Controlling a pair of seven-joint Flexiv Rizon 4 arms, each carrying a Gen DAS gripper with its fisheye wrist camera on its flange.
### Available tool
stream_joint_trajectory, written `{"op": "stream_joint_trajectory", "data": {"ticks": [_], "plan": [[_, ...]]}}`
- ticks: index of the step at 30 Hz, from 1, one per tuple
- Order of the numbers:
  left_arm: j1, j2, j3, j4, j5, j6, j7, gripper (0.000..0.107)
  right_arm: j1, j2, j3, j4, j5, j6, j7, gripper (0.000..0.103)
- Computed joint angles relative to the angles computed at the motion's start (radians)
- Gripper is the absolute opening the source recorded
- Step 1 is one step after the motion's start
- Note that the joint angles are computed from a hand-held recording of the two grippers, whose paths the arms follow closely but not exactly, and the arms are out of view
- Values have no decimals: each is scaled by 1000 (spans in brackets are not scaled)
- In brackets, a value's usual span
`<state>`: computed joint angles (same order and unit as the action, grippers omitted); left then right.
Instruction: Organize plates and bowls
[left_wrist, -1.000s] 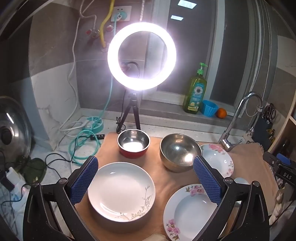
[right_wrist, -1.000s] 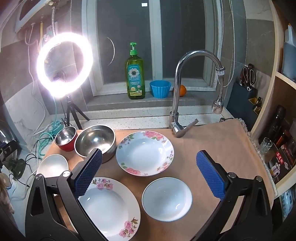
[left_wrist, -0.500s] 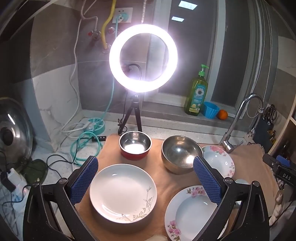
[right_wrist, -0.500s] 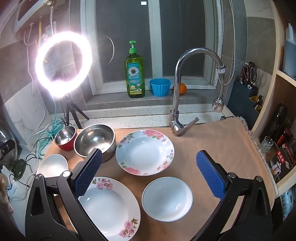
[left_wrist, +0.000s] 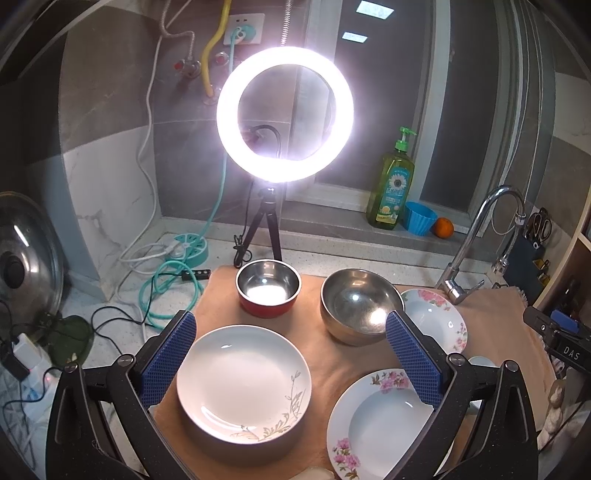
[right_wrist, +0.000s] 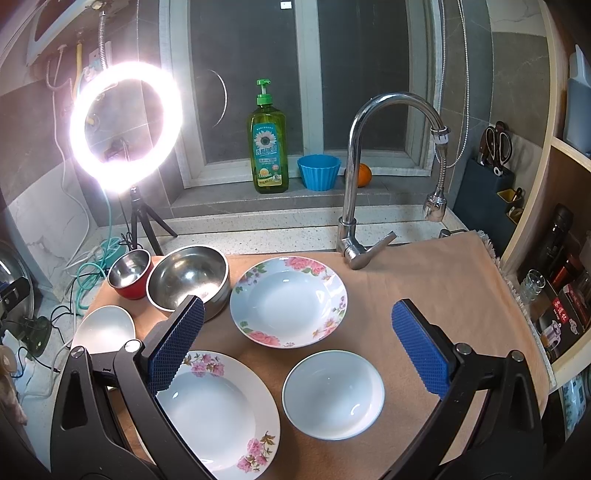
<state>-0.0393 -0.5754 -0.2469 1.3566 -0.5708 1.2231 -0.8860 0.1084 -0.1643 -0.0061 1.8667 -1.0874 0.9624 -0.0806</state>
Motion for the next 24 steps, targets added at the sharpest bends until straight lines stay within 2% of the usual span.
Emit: {"op": "stream_joint_trajectory", "data": {"ticks": [10,24], "plan": [[3,14,-10,28,-9,21,19,102,1,-1,0,-1,5,0,-2,103],[-14,-2,15,-11,30,-17,-12,102,-2,-2,-2,1,6,4,-1,103]]}}
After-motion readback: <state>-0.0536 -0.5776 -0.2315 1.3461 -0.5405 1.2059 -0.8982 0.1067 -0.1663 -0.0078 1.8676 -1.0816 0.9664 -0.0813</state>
